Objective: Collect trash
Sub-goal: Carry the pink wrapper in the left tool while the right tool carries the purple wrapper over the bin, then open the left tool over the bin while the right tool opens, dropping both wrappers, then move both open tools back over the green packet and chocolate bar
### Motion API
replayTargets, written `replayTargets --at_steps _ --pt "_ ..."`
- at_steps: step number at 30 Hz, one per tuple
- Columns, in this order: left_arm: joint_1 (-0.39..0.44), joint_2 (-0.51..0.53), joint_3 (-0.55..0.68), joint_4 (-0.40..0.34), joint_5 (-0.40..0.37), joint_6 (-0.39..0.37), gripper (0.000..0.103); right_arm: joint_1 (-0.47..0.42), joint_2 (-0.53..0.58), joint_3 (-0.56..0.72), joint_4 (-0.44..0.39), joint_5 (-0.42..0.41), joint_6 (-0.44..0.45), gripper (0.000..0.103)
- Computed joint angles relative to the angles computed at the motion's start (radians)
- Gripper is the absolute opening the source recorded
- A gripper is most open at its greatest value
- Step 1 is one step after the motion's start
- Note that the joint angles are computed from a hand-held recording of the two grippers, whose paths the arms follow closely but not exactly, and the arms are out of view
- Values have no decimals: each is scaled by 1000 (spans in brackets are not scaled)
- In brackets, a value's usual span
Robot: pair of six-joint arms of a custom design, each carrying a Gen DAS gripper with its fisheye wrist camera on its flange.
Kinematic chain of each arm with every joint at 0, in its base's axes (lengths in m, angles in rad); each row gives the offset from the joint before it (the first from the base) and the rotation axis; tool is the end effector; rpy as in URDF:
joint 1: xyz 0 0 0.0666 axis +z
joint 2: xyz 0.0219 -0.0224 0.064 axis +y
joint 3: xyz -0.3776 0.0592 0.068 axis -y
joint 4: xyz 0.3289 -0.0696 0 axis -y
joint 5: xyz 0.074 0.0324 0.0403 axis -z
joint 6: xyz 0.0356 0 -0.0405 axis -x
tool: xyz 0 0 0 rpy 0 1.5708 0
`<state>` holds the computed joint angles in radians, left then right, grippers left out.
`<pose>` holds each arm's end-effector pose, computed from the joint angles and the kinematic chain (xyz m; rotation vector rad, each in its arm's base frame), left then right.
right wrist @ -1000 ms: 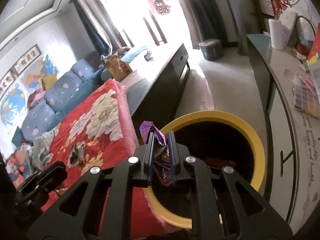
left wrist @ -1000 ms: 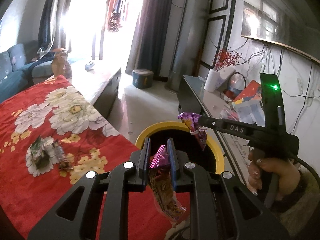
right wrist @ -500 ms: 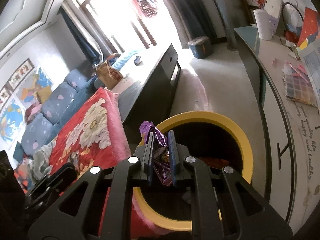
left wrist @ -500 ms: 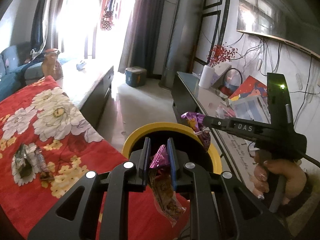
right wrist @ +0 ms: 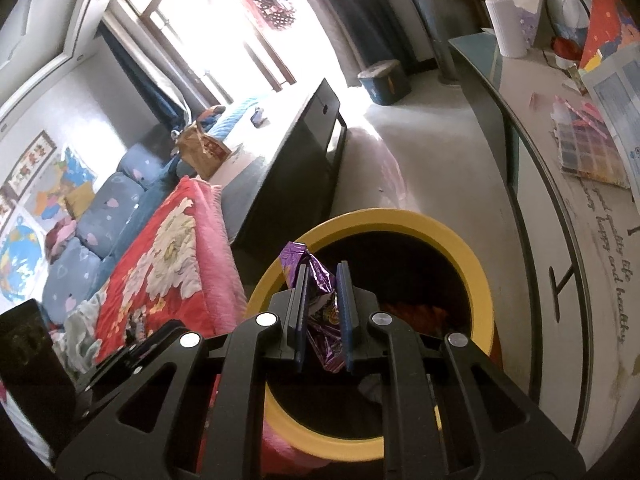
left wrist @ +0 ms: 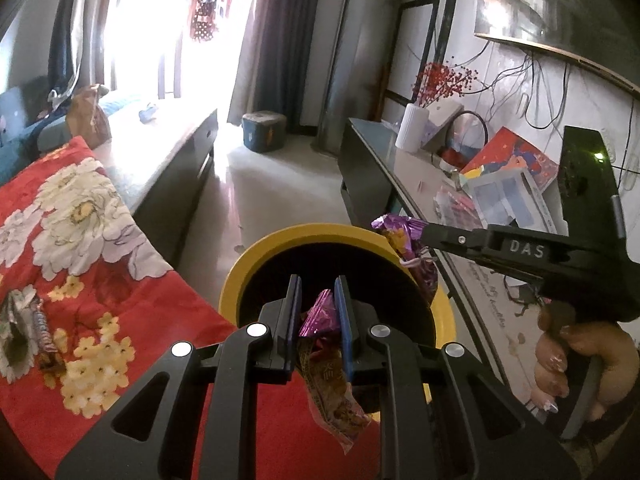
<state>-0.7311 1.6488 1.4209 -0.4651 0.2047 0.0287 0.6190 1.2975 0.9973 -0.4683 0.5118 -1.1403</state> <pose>0.3843 -0.3550 0.3577 0.9044 2.1429 -0.6260 0.3158 0.2031 0.3421 0.8145 2.0928 0.3572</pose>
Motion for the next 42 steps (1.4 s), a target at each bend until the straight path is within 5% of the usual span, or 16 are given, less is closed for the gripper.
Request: replayTargets --at_steps 4,6,8,11,17,31,42 --pt "3 27 30 -18 9 6 25 -6 -2 -9 -6 -3 -20 16" --pt "8 28 33 -16 -3 20 65 -4 -6 -13 -13 9 -39 33" --pt "17 19 24 -6 -8 36 84 -2 -9 -14 -21 26 -42 41" --pt "30 -1 10 7 -29 55 96 7 -2 0 -41 45 -42 55" --pt "63 -55 -29 23 -50 77 96 42 28 56 -61 106 13 66" --pt "163 -164 -108 71 -150 104 96 124 131 200 -34 105 195 69" --pt "254 -195 -131 77 -147 147 96 166 223 327 -60 64 290 69"
